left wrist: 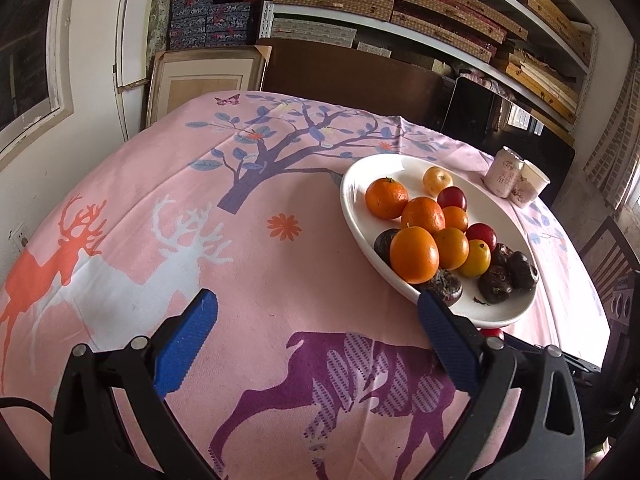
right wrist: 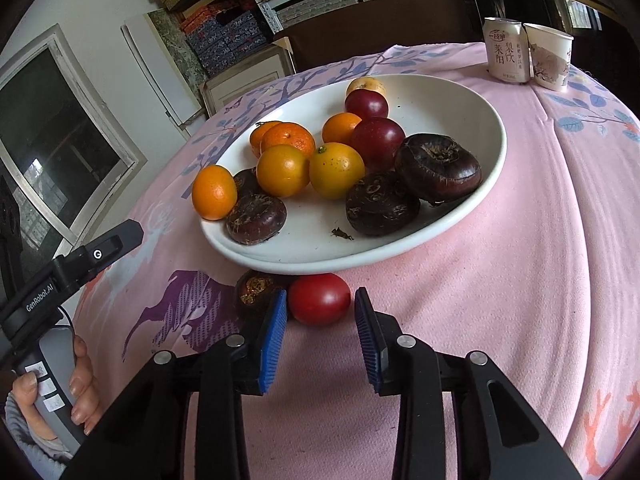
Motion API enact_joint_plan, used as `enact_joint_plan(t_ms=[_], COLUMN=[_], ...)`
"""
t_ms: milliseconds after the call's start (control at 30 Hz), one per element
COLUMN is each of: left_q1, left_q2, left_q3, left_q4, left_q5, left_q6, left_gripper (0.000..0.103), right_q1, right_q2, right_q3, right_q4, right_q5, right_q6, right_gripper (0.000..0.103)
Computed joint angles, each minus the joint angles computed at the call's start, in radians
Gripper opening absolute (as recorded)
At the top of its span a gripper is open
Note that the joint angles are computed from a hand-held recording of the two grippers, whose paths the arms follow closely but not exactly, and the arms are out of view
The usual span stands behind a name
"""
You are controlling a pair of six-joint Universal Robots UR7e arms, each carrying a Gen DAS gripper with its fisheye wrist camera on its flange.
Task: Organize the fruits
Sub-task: 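Move the right tool to the red tomato and close on it, then grasp the last dark fruit with left tool while right tool holds the tomato, then lower the dark fruit and tomato onto the plate and open both tools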
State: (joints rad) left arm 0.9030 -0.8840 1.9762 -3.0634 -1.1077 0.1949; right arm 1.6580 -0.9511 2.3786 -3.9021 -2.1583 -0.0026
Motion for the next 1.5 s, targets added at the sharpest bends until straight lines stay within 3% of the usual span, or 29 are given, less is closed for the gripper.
enact_joint_plan(t_ms=[233, 433, 533, 633, 667, 733, 833, 1000, 1067, 1133, 1500], left_q1=[-0.010, -0.039, -0.083, -0.107, -0.108, -0.112, -0.114, -0.102, -0.101, -0.101, -0.092], left_q2=[0.007, 0.011, 0.034, 0.065, 0.071, 0.087, 0.114, 0.131, 0.128, 0.117, 0.026], left_q3=[0.009, 0.048, 0.096, 0.105, 0.098, 0.081, 0.046, 0.007, 0.009, 0.022, 0.112], left_q4=[0.002, 0.039, -0.016, -0.041, -0.024, 0.015, 0.083, 0.137, 0.137, 0.133, 0.089], left_q5=[0.011, -0.046, -0.023, -0.004, -0.012, -0.017, -0.016, -0.042, -0.050, -0.058, -0.090], left_q6=[0.035, 0.150, 0.251, 0.285, 0.280, 0.271, 0.247, 0.204, 0.205, 0.218, 0.219], left_gripper=[0.098, 0.098, 0.098, 0.097, 0.095, 0.076, 0.068, 0.066, 0.058, 0.042, 0.041], right_q1=[0.007, 0.045, 0.004, -0.011, -0.010, -0.009, -0.014, -0.020, -0.018, -0.018, -0.025], right_q2=[-0.019, -0.040, -0.083, -0.097, -0.097, -0.098, -0.102, -0.108, -0.109, -0.109, -0.104], right_q3=[0.026, 0.081, 0.117, 0.129, 0.128, 0.131, 0.133, 0.136, 0.136, 0.137, 0.140], right_q4=[-0.003, -0.183, -0.193, -0.204, -0.207, -0.211, -0.209, -0.208, -0.204, -0.205, -0.207], right_q5=[0.011, -0.089, -0.045, -0.010, -0.008, 0.000, 0.014, 0.029, 0.026, 0.024, 0.031], right_q6=[-0.004, -0.005, 0.067, 0.077, 0.073, 0.072, 0.082, 0.084, 0.085, 0.089, 0.098], right_gripper=[0.031, 0.031, 0.031, 0.031, 0.031, 0.031, 0.031, 0.031, 0.031, 0.032, 0.031])
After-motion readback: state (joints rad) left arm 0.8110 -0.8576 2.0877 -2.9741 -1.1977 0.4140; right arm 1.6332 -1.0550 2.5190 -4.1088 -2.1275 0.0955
